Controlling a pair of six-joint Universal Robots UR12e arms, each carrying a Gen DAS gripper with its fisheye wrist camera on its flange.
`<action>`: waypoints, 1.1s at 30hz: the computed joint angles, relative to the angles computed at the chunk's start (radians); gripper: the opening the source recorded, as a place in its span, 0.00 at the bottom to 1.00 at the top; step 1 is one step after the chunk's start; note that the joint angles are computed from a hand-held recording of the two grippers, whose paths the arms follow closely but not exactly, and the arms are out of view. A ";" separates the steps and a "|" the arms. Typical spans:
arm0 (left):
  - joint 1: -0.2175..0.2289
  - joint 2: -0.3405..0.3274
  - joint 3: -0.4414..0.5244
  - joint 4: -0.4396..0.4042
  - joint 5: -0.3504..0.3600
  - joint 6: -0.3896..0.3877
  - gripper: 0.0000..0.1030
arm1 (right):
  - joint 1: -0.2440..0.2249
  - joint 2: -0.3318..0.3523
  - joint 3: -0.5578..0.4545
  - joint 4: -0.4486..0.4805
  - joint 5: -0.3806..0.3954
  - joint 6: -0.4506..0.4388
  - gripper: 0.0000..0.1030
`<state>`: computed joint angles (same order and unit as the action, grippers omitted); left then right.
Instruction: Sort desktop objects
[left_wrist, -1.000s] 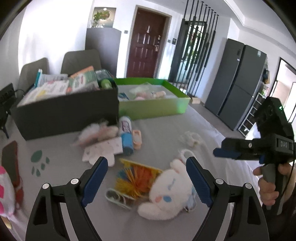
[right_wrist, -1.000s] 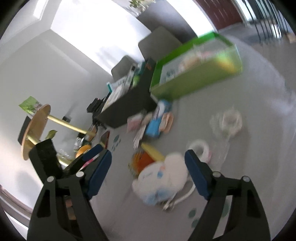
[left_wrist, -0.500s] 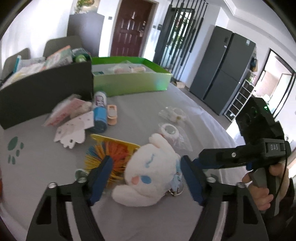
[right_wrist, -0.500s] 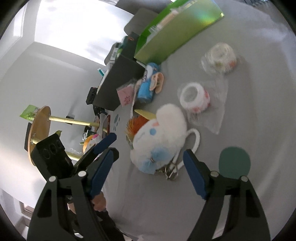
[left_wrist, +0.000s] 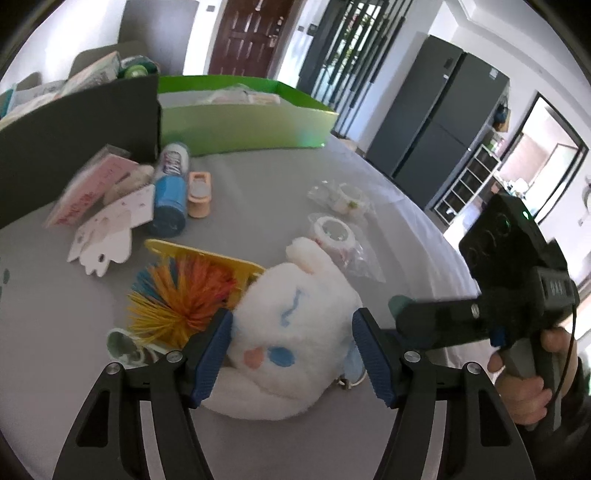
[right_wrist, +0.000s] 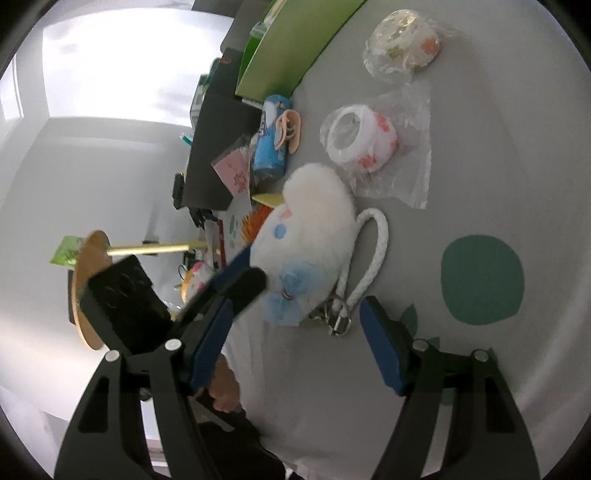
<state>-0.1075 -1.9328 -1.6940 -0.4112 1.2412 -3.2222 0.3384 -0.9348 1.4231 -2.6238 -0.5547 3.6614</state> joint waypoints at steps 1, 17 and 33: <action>-0.003 0.000 0.000 0.000 0.009 0.006 0.66 | -0.001 0.002 0.000 -0.008 0.004 0.012 0.70; -0.014 0.036 -0.028 -0.029 -0.075 0.025 0.66 | 0.000 0.005 -0.025 0.029 -0.051 -0.019 0.71; -0.021 0.006 -0.013 -0.051 -0.054 -0.010 0.66 | 0.012 -0.011 -0.048 0.144 -0.152 -0.205 0.67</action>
